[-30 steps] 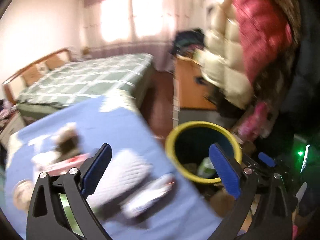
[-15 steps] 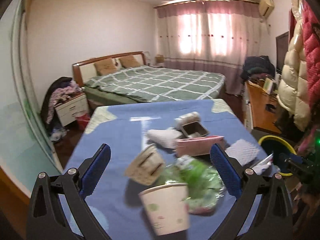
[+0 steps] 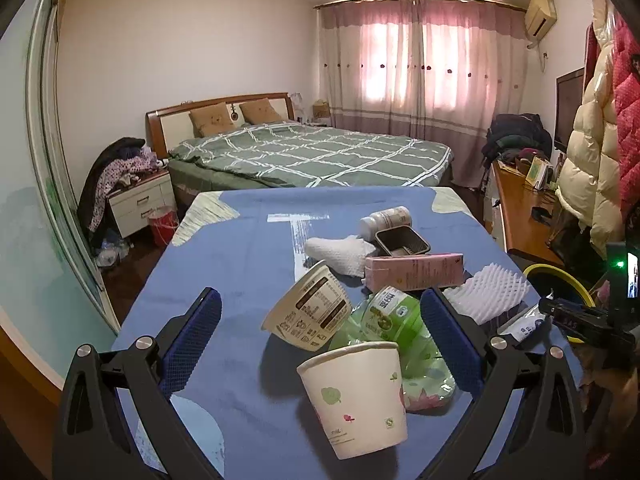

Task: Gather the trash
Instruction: 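Close the right tool on the small red-and-white wrapper, then move the wrapper with the right tool over the bin and open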

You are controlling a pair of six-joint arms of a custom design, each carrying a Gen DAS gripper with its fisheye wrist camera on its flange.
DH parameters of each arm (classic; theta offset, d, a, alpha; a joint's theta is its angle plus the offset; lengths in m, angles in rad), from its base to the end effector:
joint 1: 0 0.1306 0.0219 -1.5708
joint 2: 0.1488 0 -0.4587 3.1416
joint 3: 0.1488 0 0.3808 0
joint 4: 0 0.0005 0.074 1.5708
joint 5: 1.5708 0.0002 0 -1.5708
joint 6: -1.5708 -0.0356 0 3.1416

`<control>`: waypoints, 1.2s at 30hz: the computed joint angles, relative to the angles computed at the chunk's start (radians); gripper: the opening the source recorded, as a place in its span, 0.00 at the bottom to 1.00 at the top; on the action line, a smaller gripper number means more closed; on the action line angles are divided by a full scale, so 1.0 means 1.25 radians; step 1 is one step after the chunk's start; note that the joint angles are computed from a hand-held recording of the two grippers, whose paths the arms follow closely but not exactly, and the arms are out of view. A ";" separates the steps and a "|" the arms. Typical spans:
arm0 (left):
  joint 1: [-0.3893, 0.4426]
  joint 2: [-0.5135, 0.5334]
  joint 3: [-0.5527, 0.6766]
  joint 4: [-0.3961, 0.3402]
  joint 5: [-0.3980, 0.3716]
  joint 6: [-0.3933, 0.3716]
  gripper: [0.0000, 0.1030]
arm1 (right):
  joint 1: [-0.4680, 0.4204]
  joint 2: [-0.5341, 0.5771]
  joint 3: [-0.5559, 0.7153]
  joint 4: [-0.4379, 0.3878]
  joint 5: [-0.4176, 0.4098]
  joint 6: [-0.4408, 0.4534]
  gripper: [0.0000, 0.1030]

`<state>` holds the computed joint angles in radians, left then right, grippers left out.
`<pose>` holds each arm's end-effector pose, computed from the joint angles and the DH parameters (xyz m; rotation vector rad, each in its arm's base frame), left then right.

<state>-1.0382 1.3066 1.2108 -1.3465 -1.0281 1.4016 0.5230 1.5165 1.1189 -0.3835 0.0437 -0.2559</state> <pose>0.2085 -0.2947 0.4582 -0.4588 2.0712 0.2834 0.4289 0.2449 0.3625 -0.2948 2.3568 0.3278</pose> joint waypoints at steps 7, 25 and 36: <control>0.008 0.005 -0.005 0.024 0.005 -0.012 0.95 | -0.001 -0.022 -0.011 0.012 -0.006 -0.015 0.07; 0.011 0.013 -0.014 0.046 0.011 -0.033 0.95 | -0.055 -0.091 -0.039 0.071 0.016 -0.047 0.06; 0.013 0.020 -0.015 0.053 0.018 -0.038 0.95 | -0.146 -0.059 -0.028 0.085 0.128 -0.079 0.06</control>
<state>-1.0222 1.3320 1.1918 -1.2804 -1.0058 1.3541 0.3400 1.4422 1.0835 -0.2771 0.2043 -0.3545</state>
